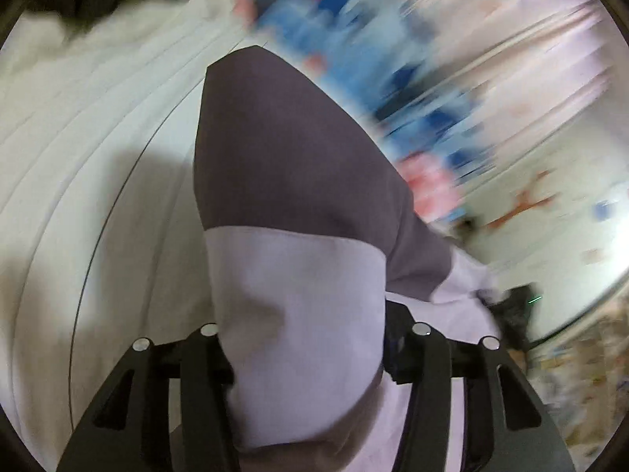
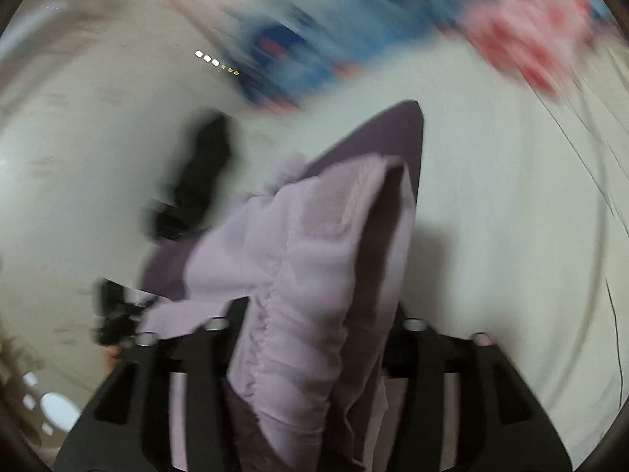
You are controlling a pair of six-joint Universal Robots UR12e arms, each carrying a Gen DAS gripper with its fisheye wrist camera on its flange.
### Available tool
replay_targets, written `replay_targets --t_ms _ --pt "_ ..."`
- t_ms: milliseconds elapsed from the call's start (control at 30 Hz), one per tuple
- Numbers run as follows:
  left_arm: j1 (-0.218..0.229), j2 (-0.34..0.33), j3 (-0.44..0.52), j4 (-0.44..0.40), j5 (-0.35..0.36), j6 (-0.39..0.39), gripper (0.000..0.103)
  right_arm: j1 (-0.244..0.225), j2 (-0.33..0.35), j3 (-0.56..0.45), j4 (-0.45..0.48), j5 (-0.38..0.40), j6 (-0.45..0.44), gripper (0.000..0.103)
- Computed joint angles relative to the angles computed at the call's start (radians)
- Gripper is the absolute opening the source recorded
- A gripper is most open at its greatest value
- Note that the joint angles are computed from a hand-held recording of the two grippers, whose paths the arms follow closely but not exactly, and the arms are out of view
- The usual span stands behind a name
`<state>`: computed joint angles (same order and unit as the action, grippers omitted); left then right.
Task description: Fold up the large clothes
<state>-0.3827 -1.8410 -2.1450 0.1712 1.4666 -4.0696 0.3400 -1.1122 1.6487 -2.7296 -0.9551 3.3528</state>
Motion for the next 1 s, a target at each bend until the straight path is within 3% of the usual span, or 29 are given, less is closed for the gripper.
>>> replay_targets --t_ms 33,67,100,133,200,267,333,367,433,567,600,667,700,767,867,1000 --pt "0.004 -0.023 0.006 -0.038 -0.006 -0.017 0.067 0.001 0.027 -0.005 0.083 -0.037 0.008 0.061" --pt "0.012 -0.037 -0.003 -0.033 -0.029 -0.054 0.069 -0.001 0.053 -0.007 0.124 -0.032 0.054 0.076" --pt "0.018 -0.040 -0.020 0.013 -0.051 -0.096 0.069 -0.016 0.055 0.009 0.123 0.014 0.083 0.076" --pt "0.020 -0.030 -0.037 0.050 -0.062 -0.105 0.071 -0.037 0.043 0.040 0.081 0.070 0.110 0.076" --pt "0.016 0.033 -0.066 -0.001 -0.059 -0.056 0.077 -0.050 0.017 0.101 -0.037 0.087 0.165 0.078" --pt "0.013 0.105 -0.106 -0.056 -0.066 -0.021 0.081 -0.060 -0.052 0.167 -0.060 0.042 0.163 0.079" --pt "-0.004 0.190 -0.174 -0.056 -0.051 -0.020 0.089 -0.067 -0.125 0.243 -0.110 0.019 0.187 0.083" --pt "-0.021 0.233 -0.215 -0.038 -0.031 -0.040 0.095 -0.074 -0.160 0.282 -0.137 0.040 0.194 0.084" --pt "-0.066 0.282 -0.267 -0.007 0.009 -0.092 0.096 -0.080 -0.237 0.366 -0.196 0.101 0.184 0.087" --pt "-0.191 0.305 -0.301 -0.018 0.103 -0.123 0.096 -0.039 -0.362 0.472 -0.152 0.122 0.075 0.095" --pt "-0.213 0.297 -0.301 -0.048 0.116 -0.120 0.096 -0.008 -0.381 0.478 -0.091 0.070 0.033 0.095" --pt "-0.287 0.273 -0.260 -0.173 0.223 -0.093 0.096 0.062 -0.402 0.481 0.086 -0.103 -0.058 0.095" --pt "-0.333 0.260 -0.235 -0.231 0.310 -0.066 0.096 0.090 -0.401 0.490 0.119 -0.187 -0.082 0.095" --pt "-0.406 0.249 -0.168 -0.423 0.443 -0.060 0.096 0.136 -0.419 0.518 0.074 -0.300 -0.079 0.096" --pt "-0.452 0.234 -0.114 -0.557 0.549 -0.131 0.096 0.163 -0.456 0.550 0.046 -0.347 -0.002 0.096" --pt "-0.492 0.228 -0.114 -0.591 0.622 -0.237 0.096 0.154 -0.522 0.617 -0.051 -0.330 0.100 0.096"
